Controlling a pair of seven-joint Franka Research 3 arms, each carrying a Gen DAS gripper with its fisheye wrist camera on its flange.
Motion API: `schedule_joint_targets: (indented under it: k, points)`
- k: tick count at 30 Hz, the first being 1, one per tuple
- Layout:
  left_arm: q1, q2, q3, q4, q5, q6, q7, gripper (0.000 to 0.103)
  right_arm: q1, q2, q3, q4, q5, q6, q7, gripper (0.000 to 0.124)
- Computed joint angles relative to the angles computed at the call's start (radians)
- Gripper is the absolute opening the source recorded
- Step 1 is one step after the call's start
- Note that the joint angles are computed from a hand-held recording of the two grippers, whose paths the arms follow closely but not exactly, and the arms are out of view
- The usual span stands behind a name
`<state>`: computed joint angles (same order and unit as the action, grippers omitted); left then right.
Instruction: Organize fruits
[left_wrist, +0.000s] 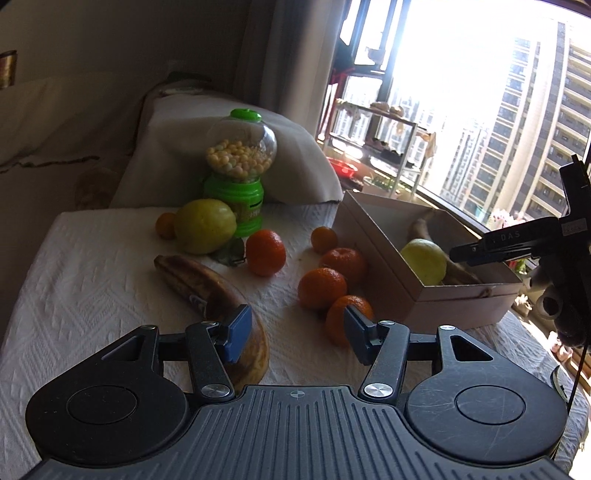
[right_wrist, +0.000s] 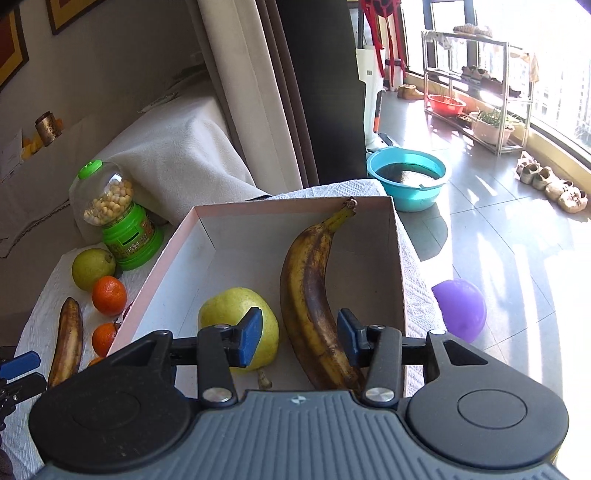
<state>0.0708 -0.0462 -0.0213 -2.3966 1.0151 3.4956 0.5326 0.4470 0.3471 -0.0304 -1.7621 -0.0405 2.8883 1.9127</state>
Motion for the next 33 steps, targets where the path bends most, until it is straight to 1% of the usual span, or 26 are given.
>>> schedule_joint_targets:
  k: [2,3,5,6,8,9,10,11,12,13,14,15,16,17,19,21,24,26,27,29,30,32,33]
  points:
    - [-0.003,0.003,-0.001,0.004,0.007,-0.005,-0.011,0.06,0.009,0.028,-0.016,0.038,-0.004,-0.021,0.035,0.046]
    - [-0.005,0.005,0.0,0.009,0.022,-0.007,-0.027,0.06,-0.004,0.049,-0.005,0.067,0.016,-0.024,0.033,0.046]
    - [-0.007,0.004,-0.002,0.013,0.04,-0.012,-0.041,0.06,-0.057,0.111,0.051,0.169,0.103,-0.06,-0.013,0.047]
    - [-0.006,-0.001,-0.005,0.009,0.033,-0.015,-0.029,0.06,-0.054,0.151,0.043,0.24,0.116,-0.102,0.004,0.05]
    - [-0.002,-0.013,-0.016,-0.014,-0.035,-0.008,0.041,0.06,-0.007,0.231,-0.018,0.378,0.069,-0.182,0.072,0.055]
    - [-0.002,-0.018,-0.016,-0.025,-0.062,-0.002,0.066,0.06,0.004,0.266,-0.029,0.441,0.027,-0.229,0.094,0.055]
    - [-0.004,-0.02,-0.012,-0.03,-0.074,0.003,0.076,0.06,-0.01,0.293,-0.005,0.491,0.055,-0.267,0.051,0.054]
    - [-0.006,-0.02,-0.007,-0.032,-0.078,0.008,0.079,0.06,-0.047,0.308,0.052,0.52,0.109,-0.291,0.003,0.062]
    - [-0.007,-0.019,-0.002,-0.034,-0.08,0.013,0.079,0.06,-0.076,0.307,0.094,0.515,0.163,-0.276,-0.041,0.062]
    - [-0.006,-0.017,0.002,-0.034,-0.08,0.021,0.078,0.06,-0.116,0.302,0.149,0.502,0.229,-0.263,-0.113,0.063]
    - [-0.006,-0.015,0.007,-0.033,-0.073,0.028,0.071,0.06,-0.173,0.297,0.227,0.483,0.32,-0.253,-0.215,0.062]
    - [-0.004,-0.013,0.008,-0.033,-0.069,0.033,0.068,0.06,-0.208,0.289,0.272,0.462,0.395,-0.247,-0.29,0.061]
    - [-0.004,-0.012,0.008,-0.03,-0.062,0.034,0.062,0.06,-0.217,0.277,0.282,0.439,0.437,-0.235,-0.322,0.059]
    - [-0.002,-0.013,0.005,-0.032,-0.068,0.033,0.068,0.06,-0.2,0.258,0.257,0.413,0.434,-0.221,-0.304,0.058]
    - [0.001,-0.019,-0.005,-0.043,-0.105,0.021,0.104,0.06,-0.11,0.21,0.141,0.347,0.358,-0.175,-0.219,0.059]
    - [-0.001,-0.024,-0.012,-0.052,-0.143,0.004,0.135,0.06,-0.024,0.149,0.038,0.255,0.239,-0.105,-0.144,0.059]
    - [-0.01,-0.029,-0.007,-0.059,-0.174,-0.013,0.158,0.06,0.101,0.047,-0.102,0.094,0.024,0.016,-0.001,0.059]
    - [-0.011,-0.035,-0.015,-0.069,-0.223,-0.021,0.197,0.06,0.187,-0.017,-0.194,-0.01,-0.135,0.092,0.109,0.061]
    - [-0.015,-0.038,-0.014,-0.072,-0.237,-0.023,0.209,0.06,0.262,-0.048,-0.275,-0.062,-0.249,0.126,0.203,0.062]
    - [-0.028,-0.043,-0.006,-0.073,-0.243,-0.023,0.219,0.06,0.365,-0.089,-0.388,-0.132,-0.427,0.175,0.353,0.071]
    - [-0.032,-0.046,-0.005,-0.074,-0.247,-0.024,0.229,0.06,0.406,-0.111,-0.427,-0.165,-0.507,0.192,0.419,0.072]
    - [-0.047,-0.05,0.006,-0.072,-0.231,-0.022,0.232,0.06,0.41,-0.146,-0.423,-0.218,-0.564,0.224,0.464,0.072]
    - [-0.064,-0.048,0.024,-0.061,-0.187,-0.022,0.204,0.06,0.401,-0.162,-0.41,-0.243,-0.578,0.236,0.477,0.072]
